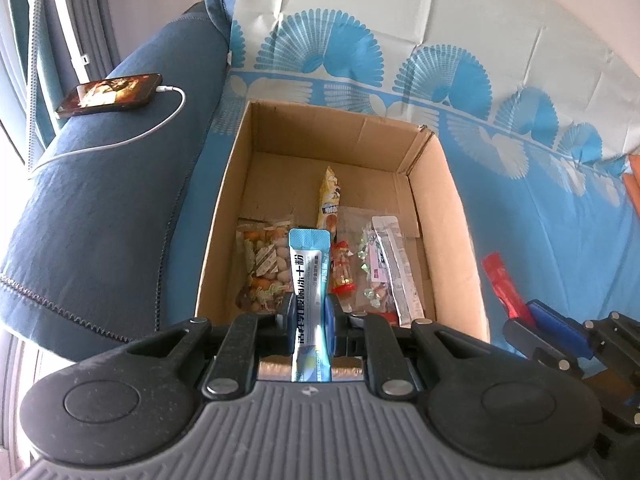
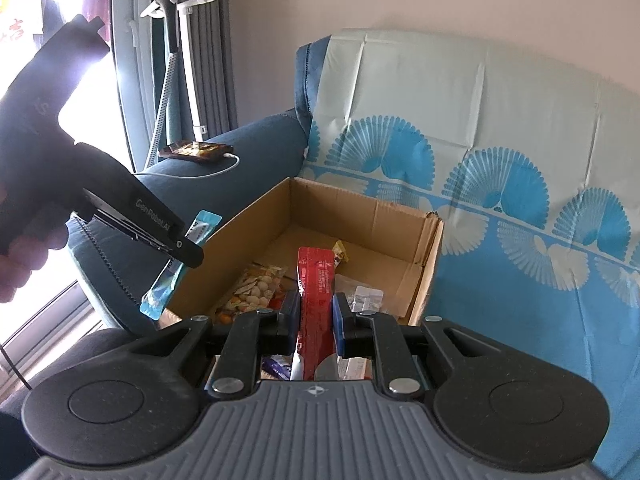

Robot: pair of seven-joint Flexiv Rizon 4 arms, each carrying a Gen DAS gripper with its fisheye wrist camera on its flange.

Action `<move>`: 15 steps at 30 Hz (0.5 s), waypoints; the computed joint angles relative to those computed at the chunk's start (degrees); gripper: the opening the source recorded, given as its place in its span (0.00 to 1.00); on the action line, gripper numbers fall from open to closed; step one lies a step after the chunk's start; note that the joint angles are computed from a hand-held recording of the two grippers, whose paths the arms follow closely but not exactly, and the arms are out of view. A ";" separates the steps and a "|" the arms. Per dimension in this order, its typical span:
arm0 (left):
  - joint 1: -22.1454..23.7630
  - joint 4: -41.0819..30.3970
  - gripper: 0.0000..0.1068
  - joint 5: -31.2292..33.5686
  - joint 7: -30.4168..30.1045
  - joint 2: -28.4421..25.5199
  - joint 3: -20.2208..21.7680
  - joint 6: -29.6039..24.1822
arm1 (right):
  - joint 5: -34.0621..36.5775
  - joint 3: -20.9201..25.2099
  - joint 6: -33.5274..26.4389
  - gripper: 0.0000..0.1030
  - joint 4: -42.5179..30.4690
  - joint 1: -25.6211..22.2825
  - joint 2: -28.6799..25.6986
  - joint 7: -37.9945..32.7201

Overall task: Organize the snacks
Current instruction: 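Carry the light-blue packet with left gripper while right carries red packet over the box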

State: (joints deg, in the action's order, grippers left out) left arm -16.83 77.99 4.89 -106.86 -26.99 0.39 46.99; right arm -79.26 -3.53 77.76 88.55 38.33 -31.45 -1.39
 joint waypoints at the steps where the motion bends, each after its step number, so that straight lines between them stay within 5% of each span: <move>1: 0.13 -0.63 0.14 -0.15 0.17 -0.53 -0.10 -0.24 | 0.48 0.05 0.11 0.18 -0.46 -0.18 -0.42 -0.32; 15: 0.34 -14.54 0.14 -1.04 1.70 -11.19 0.79 -5.77 | 16.68 -2.09 2.06 0.18 -8.99 0.80 -8.65 -12.19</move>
